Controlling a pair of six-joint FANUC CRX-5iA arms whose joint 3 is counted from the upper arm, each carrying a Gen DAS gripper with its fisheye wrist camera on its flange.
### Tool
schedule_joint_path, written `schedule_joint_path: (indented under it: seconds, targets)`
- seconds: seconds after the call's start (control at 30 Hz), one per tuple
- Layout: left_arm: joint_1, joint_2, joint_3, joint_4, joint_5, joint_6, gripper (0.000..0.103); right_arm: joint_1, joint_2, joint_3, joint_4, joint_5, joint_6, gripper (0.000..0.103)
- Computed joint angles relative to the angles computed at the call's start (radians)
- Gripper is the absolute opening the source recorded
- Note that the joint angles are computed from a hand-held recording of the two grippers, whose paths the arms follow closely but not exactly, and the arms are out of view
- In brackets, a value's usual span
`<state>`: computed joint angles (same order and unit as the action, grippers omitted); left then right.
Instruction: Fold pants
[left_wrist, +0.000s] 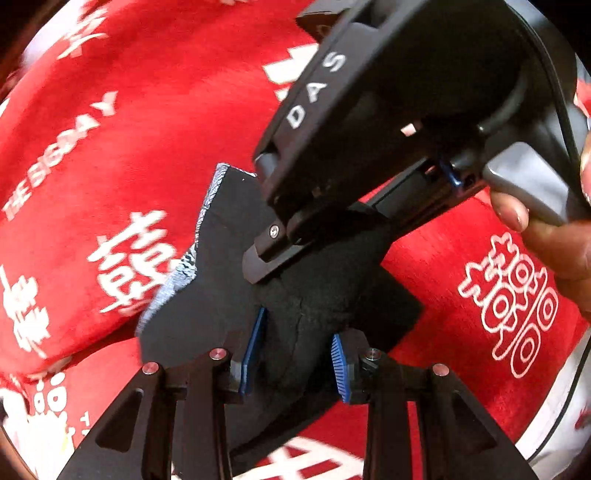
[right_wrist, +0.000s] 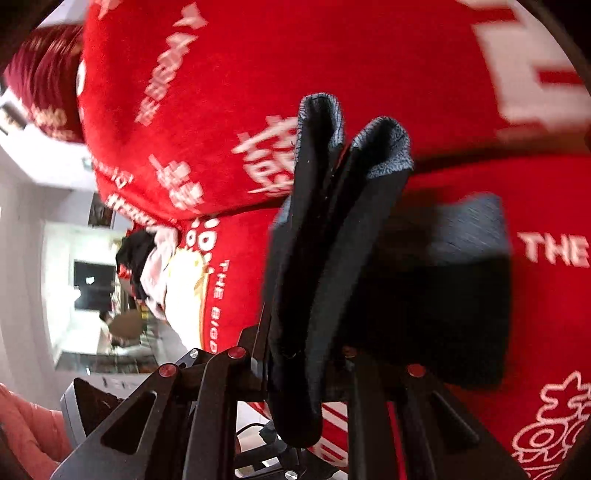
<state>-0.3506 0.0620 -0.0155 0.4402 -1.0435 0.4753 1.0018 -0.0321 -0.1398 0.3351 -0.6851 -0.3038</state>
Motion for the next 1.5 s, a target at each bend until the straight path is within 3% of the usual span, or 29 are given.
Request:
schedule_joint_path:
  seconds: [0.23, 0.3, 0.33, 0.4, 0.63, 0.77, 0.87, 0.9, 1.0, 1.1, 1.17, 1.2, 1.27, 1.5]
  targets:
    - [-0.086, 0.007, -0.040, -0.146, 0.020, 0.086, 0.035, 0.019, -0.057, -0.204, 0.028, 0.131, -0.161, 0.020]
    - [-0.091, 0.006, -0.041, -0.168, 0.012, 0.089, 0.048, 0.027, -0.056, -0.219, 0.033, 0.134, -0.181, 0.021]
    - [-0.084, 0.011, -0.035, -0.154, -0.017, 0.082, 0.062, 0.030, -0.051, -0.215, 0.030, 0.125, -0.176, 0.022]
    - [-0.068, 0.009, -0.029, -0.131, -0.047, 0.081, 0.066, 0.035, -0.039, -0.195, 0.018, 0.096, -0.151, 0.023]
    - [0.018, 0.034, 0.075, -0.145, -0.169, 0.122, 0.066, 0.062, 0.036, -0.029, -0.053, -0.164, 0.016, 0.031]
    - [0.069, 0.090, 0.173, -0.216, -0.210, 0.213, 0.066, 0.082, 0.055, 0.013, -0.047, -0.270, 0.002, 0.038]
    - [0.099, 0.127, 0.228, -0.262, -0.230, 0.291, 0.066, 0.102, 0.071, 0.056, -0.058, -0.385, -0.038, 0.049]
    - [0.108, 0.142, 0.249, -0.275, -0.238, 0.325, 0.066, 0.106, 0.081, 0.077, -0.068, -0.426, -0.042, 0.057]
    - [0.124, 0.193, 0.317, -0.334, -0.271, 0.449, 0.066, 0.127, 0.130, 0.166, -0.077, -0.602, -0.063, 0.057]
    - [0.132, 0.241, 0.371, -0.358, -0.325, 0.494, 0.066, 0.145, 0.162, 0.228, -0.078, -0.703, -0.090, 0.057]
    - [0.132, 0.262, 0.396, -0.367, -0.357, 0.501, 0.067, 0.165, 0.183, 0.267, -0.046, -0.754, -0.122, 0.051]
    - [0.135, 0.265, 0.398, -0.364, -0.364, 0.502, 0.067, 0.176, 0.191, 0.281, -0.022, -0.772, -0.135, 0.047]
    - [0.133, 0.264, 0.398, -0.376, -0.359, 0.509, 0.088, 0.191, 0.215, 0.312, 0.035, -0.790, -0.148, 0.046]
    - [0.147, 0.306, 0.442, -0.351, -0.421, 0.503, 0.089, 0.124, 0.301, 0.405, -0.080, -0.736, -0.019, 0.047]
